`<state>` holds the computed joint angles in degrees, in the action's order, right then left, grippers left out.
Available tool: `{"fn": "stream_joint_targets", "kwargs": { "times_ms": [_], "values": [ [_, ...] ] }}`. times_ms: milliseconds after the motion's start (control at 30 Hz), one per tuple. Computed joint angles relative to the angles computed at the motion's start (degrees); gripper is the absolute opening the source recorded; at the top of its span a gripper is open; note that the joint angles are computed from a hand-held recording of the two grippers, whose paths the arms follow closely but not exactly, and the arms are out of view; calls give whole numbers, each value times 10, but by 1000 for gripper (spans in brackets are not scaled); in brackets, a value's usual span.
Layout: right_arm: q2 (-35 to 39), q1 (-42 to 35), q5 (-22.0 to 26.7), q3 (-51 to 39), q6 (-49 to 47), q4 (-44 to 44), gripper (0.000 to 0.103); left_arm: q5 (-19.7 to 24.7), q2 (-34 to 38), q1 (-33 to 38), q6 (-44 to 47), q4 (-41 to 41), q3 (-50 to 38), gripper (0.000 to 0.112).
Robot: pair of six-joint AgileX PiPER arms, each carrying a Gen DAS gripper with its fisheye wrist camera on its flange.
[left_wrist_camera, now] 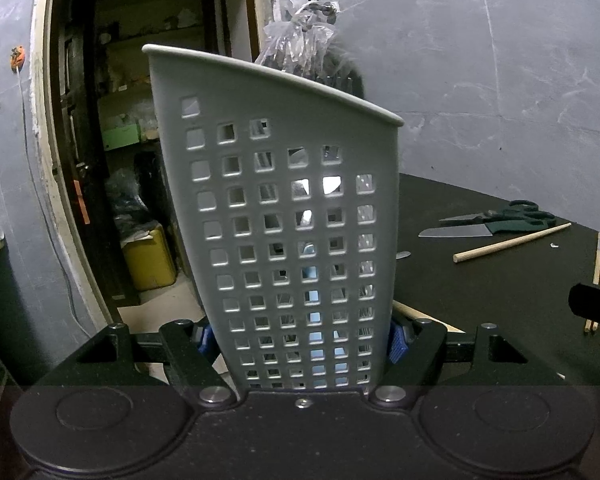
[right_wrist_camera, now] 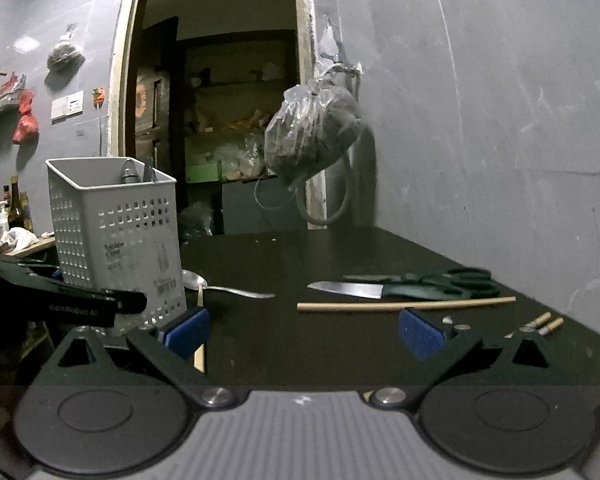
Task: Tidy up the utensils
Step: 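Withdraw the right gripper from the basket toward the chopsticks, then lower the right gripper and grasp the pair of purple-banded chopsticks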
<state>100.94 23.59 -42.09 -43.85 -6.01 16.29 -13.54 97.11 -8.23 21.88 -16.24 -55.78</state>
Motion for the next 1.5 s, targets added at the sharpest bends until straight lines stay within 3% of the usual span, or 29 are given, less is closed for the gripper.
{"fn": "stream_joint_targets", "kwargs": {
  "times_ms": [500, 667, 967, 1167, 1333, 1500],
  "values": [
    [14, 13, -24, 6, -30, 69, 103, -4, 4, -2, 15, -9, -1, 77],
    [18, 18, -32, -2, -84, 139, 103, -6, 4, -3, 13, -7, 1, 77],
    [19, -4, -1, -19, -110, 221, 103, -6, 4, -3, 13, -7, 1, 77],
    [23, -17, 8, -27, -115, 226, 103, -6, 4, -3, 13, -8, 1, 77],
    [35, -20, 6, -55, -180, 277, 103, -6, 4, -3, 12, -7, 1, 77],
    [53, -35, 39, -107, -270, 353, 103, -6, 4, -3, 12, -7, 1, 77]
  ]
}}
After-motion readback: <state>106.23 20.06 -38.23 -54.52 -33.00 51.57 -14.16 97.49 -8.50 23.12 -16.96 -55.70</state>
